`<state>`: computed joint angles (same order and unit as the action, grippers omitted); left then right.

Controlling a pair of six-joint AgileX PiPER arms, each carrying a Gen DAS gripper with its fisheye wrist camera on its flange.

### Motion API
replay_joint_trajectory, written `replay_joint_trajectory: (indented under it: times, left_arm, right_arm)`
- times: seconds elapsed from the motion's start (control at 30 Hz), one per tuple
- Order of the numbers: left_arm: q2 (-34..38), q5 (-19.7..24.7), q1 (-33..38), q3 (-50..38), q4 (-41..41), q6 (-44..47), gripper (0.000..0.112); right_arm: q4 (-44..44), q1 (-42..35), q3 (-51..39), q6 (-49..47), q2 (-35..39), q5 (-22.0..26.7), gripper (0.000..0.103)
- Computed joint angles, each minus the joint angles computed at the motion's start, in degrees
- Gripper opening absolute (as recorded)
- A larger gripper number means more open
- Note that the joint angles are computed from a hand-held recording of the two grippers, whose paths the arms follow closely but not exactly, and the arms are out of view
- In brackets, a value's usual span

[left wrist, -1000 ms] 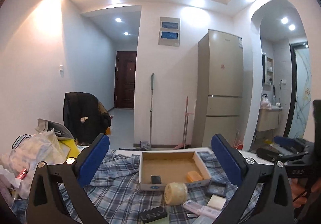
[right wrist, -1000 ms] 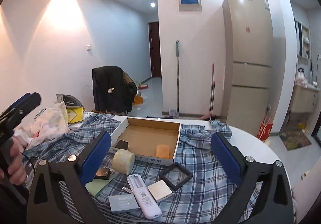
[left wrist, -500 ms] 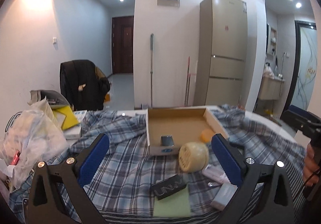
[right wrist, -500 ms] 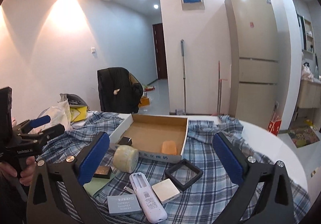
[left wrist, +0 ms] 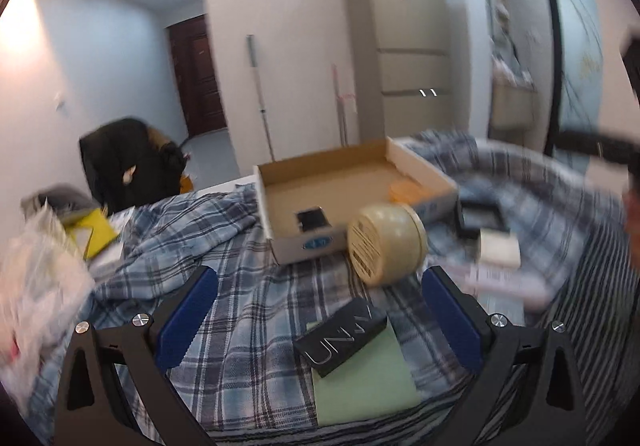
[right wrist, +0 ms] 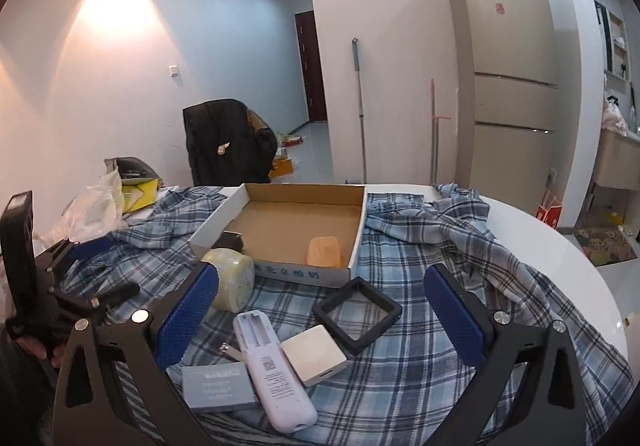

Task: Organize rigid objects
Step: 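Withdraw both tools from the cardboard box, then grasp the black UNNY box with the left gripper and lift it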

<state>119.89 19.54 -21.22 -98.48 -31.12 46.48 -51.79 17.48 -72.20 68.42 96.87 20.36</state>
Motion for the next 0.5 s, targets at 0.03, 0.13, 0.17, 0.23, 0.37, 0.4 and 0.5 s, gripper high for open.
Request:
replay_joint_trajectory:
  times: [0.03,0.13,0.17,0.23,0.37,0.4,0.5]
  left_arm:
    - [0.39,0.59,-0.53,-0.43,1.20,0.34,0.103]
    - [2.00,1.49,-2.21,-2.40,11.24,-8.49,0.103]
    - [2.70,1.98,-2.51,-3.09,14.18,-11.82,0.103]
    - [4.65,6.05,-2.14,-6.18,13.77,-11.60,0.100]
    - [9.55,15.56,-0.84,-15.10,11.55,-11.41,0.093]
    - [10.82,17.72,-0.56,-17.18,11.37,-11.81,0.092]
    - [13.88,23.27,0.40,-22.44,9.93,-12.57,0.091]
  right_arm:
    - [1.55,-0.21,-0.08,-1.68,0.11,-0.44,0.102]
    - [4.91,-0.67,0.28,-4.81,0.17,-1.75,0.102]
    - [6.55,-0.83,0.39,-6.44,0.21,-2.16,0.102]
    - [10.41,-1.09,0.17,-10.31,0.54,-2.62,0.102]
    - [13.32,-1.08,-0.45,-13.54,1.16,-2.19,0.102]
    - [13.63,-1.08,-0.54,-13.91,1.27,-2.03,0.102]
    - [19.09,-1.57,-0.80,-19.40,1.64,-2.45,0.102]
